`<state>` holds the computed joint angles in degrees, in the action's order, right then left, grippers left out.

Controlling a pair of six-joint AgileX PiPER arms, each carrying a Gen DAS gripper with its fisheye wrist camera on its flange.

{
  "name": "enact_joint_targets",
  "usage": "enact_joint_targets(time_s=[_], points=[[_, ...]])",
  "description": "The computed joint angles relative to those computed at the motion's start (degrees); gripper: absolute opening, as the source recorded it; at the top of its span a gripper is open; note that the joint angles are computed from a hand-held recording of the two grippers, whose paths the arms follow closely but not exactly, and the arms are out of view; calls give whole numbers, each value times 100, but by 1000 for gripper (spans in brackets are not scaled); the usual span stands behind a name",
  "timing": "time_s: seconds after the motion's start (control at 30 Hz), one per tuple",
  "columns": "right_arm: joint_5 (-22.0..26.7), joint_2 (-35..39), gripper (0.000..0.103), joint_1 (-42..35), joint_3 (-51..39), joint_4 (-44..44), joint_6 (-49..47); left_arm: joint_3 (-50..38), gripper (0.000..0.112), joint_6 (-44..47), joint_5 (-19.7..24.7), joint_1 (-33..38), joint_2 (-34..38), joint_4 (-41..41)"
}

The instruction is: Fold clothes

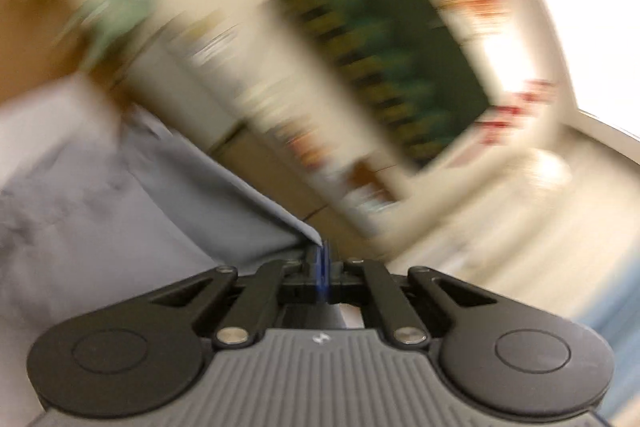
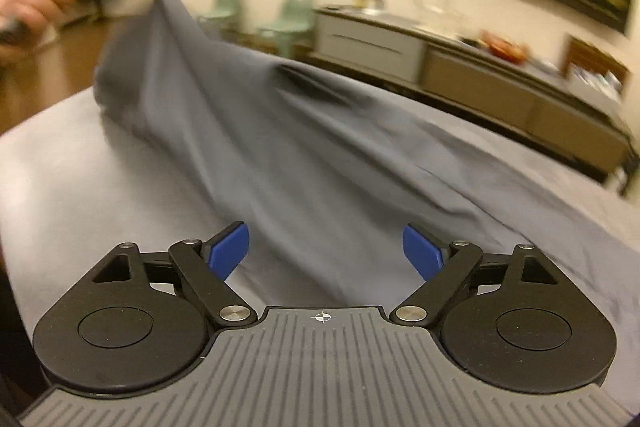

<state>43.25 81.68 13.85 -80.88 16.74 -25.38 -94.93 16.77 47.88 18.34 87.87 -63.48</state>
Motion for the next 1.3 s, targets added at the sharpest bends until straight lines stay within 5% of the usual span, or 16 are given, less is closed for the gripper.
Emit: enact_joint_targets(time_s=[0.1,0.27,0.33,0.5,0.77,1.07,1.2,1.3], points=[[154,-309,91,-782,458,877,-452,1368,2,503,111,447,-1106,111],[521,-442,92,-2081,1239,2083,-814,3103,15,-1998,20,904,-1136,2383],[706,-402,92,-2597,1359,2510,-663,3566,46,-2539,-355,1068,-1229,2565],[1042,-422,93,-3879,1504,3517,-629,3244,93,-3207,-883,338,-1130,3316],[667,186,95,-5339,1194,3909,806,2740,94,-3646,-804,-469,-366,3907],[409,1857,99,-4643,-861,2861,2264,2580,94,-4469,-1071,-851,-68,4801],[1164,2630,99,-4579,-1436,3499,2229,2430,94,-4975,-1053,-1042,5,5465],[1689,3295,98,-4034,-2829,2348,2655,2281,95,-5331,-932,-1201,70,5836]])
